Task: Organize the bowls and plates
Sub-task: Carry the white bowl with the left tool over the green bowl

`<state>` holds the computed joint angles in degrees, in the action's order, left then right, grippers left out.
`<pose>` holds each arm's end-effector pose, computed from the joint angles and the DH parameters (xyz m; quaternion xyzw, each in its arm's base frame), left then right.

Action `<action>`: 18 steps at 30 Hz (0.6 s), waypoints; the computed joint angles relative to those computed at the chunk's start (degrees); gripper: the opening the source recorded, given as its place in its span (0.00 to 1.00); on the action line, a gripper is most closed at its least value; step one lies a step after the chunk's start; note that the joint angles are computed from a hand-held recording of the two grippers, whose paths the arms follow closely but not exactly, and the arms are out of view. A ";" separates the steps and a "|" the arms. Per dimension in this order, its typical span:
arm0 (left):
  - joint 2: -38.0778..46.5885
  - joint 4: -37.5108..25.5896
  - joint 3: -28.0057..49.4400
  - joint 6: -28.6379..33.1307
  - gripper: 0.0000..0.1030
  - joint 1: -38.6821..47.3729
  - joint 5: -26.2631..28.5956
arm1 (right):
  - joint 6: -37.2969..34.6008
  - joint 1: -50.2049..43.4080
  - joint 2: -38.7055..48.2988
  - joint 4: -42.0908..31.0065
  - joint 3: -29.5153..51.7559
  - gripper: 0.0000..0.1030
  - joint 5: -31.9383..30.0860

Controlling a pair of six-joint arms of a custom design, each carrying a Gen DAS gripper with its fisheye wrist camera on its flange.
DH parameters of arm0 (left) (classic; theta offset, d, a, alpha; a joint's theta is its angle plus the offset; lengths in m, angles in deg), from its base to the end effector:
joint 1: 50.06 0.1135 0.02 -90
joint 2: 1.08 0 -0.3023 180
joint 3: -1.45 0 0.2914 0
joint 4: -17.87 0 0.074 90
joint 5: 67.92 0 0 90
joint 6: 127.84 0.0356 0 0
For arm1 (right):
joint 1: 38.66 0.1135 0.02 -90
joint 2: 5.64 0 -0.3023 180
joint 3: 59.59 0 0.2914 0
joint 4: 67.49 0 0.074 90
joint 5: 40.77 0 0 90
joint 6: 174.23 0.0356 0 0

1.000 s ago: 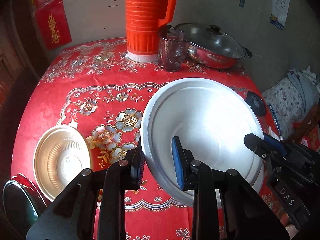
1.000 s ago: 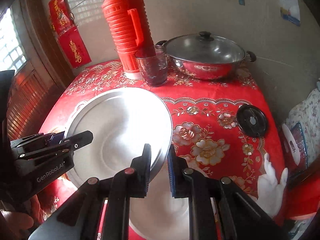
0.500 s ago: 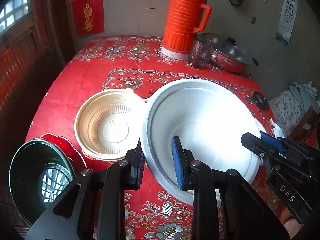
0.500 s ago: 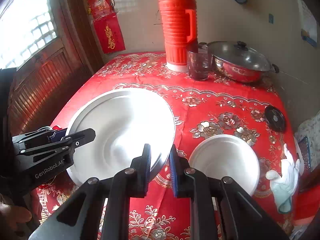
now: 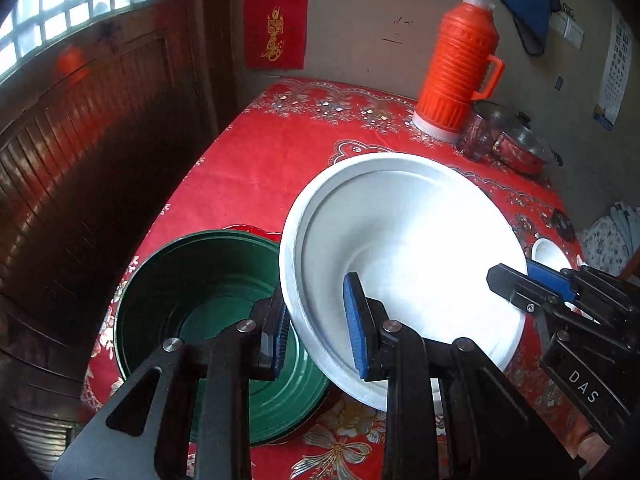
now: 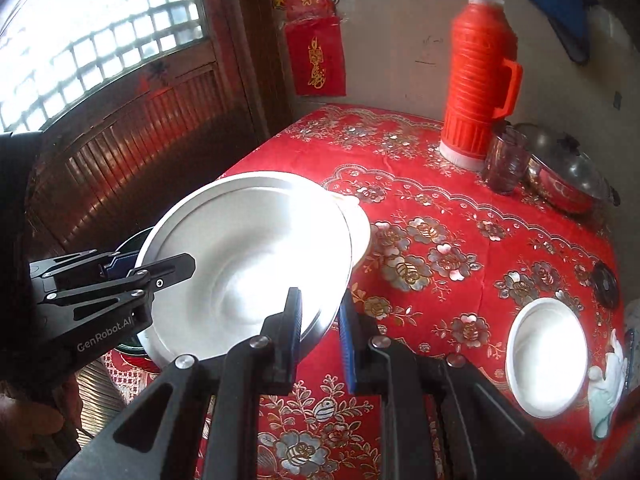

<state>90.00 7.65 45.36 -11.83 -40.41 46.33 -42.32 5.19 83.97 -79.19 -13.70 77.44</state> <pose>0.2796 0.0327 0.1124 0.1919 0.9204 -0.1079 0.3230 0.2196 0.1876 0.1276 0.0567 0.9271 0.0256 0.3696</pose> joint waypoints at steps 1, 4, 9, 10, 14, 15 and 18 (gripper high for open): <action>0.44 -0.25 0.42 0.66 0.25 1.50 0.47 | -0.57 0.26 1.27 0.25 1.15 0.17 -0.30; 2.08 -1.19 1.78 2.55 0.25 5.44 1.73 | -1.91 1.24 4.63 0.34 4.45 0.17 -1.01; 4.92 -1.58 3.49 5.16 0.25 10.12 2.34 | -3.80 1.93 10.05 0.42 9.42 0.17 -3.02; 5.46 -1.40 3.71 5.49 0.25 10.80 2.35 | -4.17 1.97 11.08 0.34 10.32 0.17 -3.34; 8.45 -0.64 4.97 6.74 0.25 12.84 1.73 | -5.09 2.05 14.53 0.38 12.95 0.17 -4.99; 9.18 0.03 5.05 6.91 0.25 12.97 1.19 | -5.20 2.19 15.36 0.22 13.64 0.17 -5.13; 11.08 0.92 5.51 7.22 0.25 13.47 0.49 | -5.46 2.46 17.80 -0.86 15.90 0.18 -5.61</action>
<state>101.08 8.57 50.87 -4.61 -26.94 46.82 -47.78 7.66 101.78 -80.05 2.20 71.83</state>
